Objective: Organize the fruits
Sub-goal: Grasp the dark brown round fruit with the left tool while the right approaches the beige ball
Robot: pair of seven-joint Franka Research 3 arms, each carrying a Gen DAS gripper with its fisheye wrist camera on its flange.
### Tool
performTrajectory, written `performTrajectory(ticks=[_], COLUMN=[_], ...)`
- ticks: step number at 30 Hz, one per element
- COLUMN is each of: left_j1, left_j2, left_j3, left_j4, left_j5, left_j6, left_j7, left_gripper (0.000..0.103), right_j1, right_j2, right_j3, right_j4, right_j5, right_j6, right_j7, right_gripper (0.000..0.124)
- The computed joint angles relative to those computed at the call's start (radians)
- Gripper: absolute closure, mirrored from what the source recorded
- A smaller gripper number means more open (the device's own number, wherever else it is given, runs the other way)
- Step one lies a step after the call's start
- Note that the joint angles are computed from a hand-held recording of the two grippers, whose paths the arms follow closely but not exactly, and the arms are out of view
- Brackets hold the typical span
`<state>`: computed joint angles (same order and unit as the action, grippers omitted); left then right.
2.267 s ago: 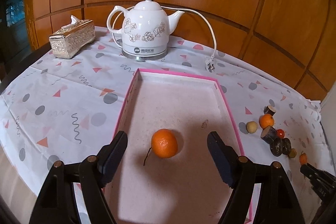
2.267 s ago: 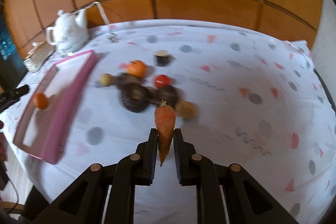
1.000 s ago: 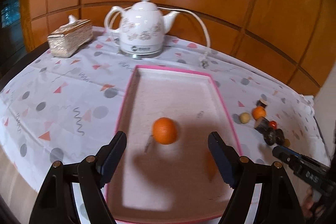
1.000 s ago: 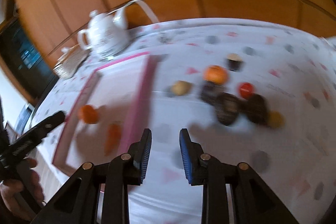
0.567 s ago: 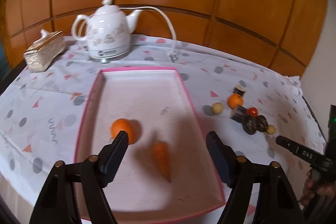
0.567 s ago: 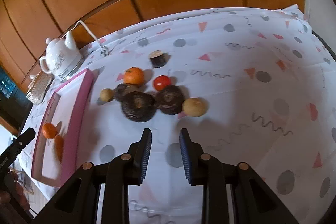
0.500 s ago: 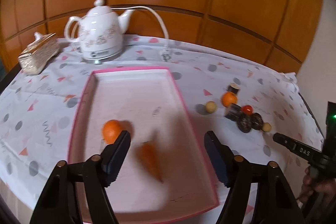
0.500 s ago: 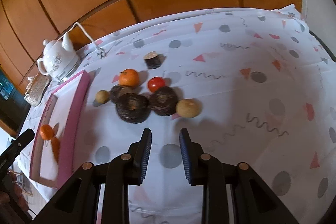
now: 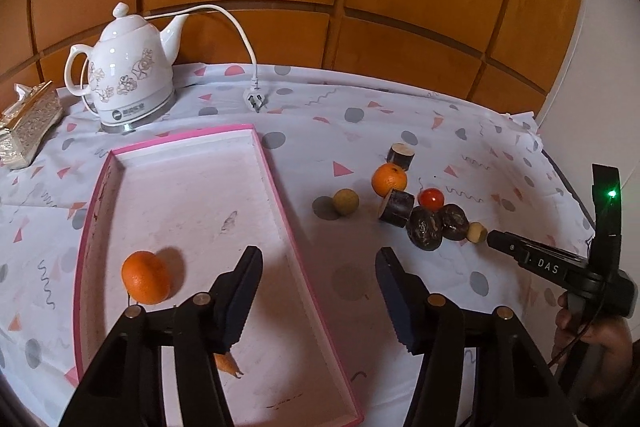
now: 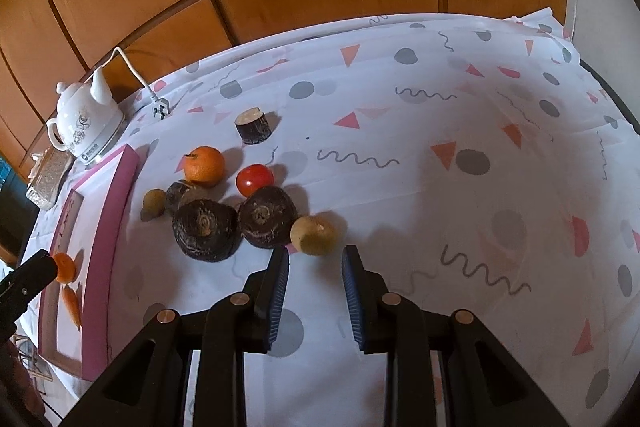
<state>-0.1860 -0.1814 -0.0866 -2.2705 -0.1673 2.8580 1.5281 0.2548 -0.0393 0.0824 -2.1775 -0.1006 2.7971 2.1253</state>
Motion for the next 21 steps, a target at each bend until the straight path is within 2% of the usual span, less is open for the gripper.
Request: performTrajectory(ticks=[6, 9, 16, 21], left_j1=[-0.006, -0.021, -0.027, -0.02], left_j2=[0.026, 0.038, 0.074, 0.127], left_j3=[0.002, 0.007, -0.015, -0.047], left_j4=[0.028, 0.042, 0.09, 0.147], left_j5=[-0.033, -0.101, -0.195, -0.251], left_j6=[-0.019, -0.03, -0.071, -0.113], left_j7=[0.035, 0.088, 0.162, 0.192], left_gripper=[0.046, 0.047, 0.047, 0.048], right_j1=[0.004, 0.01, 0.018, 0.018], right_j2=[0.019, 0.036, 0.066, 0.056], right_j3=[-0.004, -0.008, -0.022, -0.027], right_j4=[0.02, 0.037, 0.064, 0.045], right_j5=[0.006, 0.051, 0.019, 0.005], right_j6=[-0.005, -0.015, -0.017, 0.006], right_j7=[-0.024, -0.081, -0.091, -0.095], right_gripper=[0.095, 0.095, 0.095, 0.106])
